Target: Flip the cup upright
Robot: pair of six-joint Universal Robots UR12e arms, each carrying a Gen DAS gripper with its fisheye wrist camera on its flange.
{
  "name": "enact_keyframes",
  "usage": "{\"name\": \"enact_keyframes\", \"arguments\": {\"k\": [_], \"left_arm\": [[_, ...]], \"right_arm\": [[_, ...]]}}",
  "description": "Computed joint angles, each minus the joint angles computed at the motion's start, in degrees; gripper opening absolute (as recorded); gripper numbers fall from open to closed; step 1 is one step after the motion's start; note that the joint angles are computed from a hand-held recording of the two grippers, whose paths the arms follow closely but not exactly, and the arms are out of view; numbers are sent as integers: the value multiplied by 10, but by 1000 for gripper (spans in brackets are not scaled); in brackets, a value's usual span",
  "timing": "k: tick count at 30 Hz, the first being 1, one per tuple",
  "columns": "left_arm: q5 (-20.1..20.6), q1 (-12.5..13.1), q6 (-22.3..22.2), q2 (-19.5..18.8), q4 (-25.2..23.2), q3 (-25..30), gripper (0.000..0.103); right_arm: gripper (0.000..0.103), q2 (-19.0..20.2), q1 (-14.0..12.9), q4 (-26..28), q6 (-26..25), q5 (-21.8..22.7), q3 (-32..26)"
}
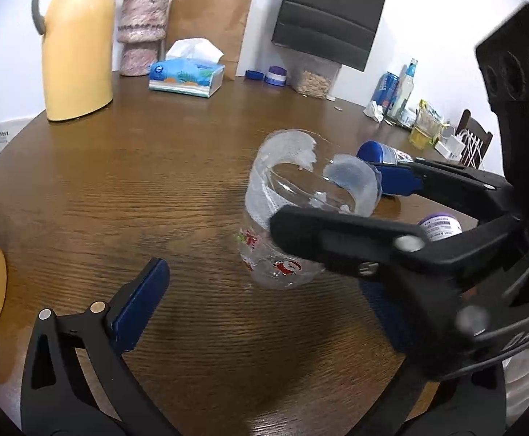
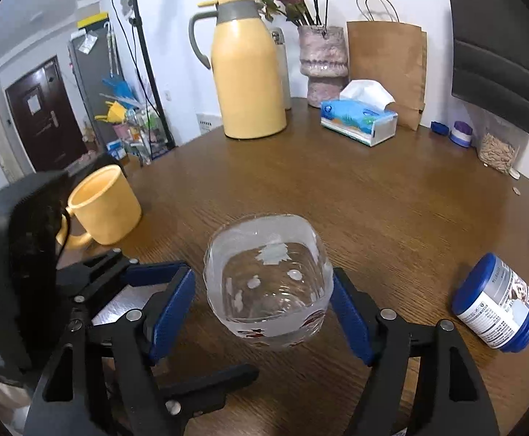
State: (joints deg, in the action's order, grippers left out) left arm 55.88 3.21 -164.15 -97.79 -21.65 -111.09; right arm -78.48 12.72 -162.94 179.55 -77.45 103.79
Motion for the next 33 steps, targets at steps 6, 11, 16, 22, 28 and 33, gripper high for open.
{"name": "enact_keyframes", "arguments": {"k": [6, 11, 16, 22, 28, 33], "left_arm": [[-3, 7, -11, 9, 22, -11, 103], [-5, 11, -5, 26, 41, -26, 103], [13, 17, -27, 58, 81, -49, 103], [60, 13, -48, 99, 161, -80, 103], [70, 11, -65, 117, 169, -87, 103], [83, 9, -78, 135, 187, -100, 103]], "right_arm": [[79, -24, -2, -15, 16, -15, 18], [79, -53, -2, -27, 23, -52, 43], [79, -91, 0, -28, 42, -118, 71], [80, -139, 2, -24, 67, -188, 110], [80, -176, 5, -27, 113, -235, 148], [80, -198, 17, -38, 142, -270, 171]]}}
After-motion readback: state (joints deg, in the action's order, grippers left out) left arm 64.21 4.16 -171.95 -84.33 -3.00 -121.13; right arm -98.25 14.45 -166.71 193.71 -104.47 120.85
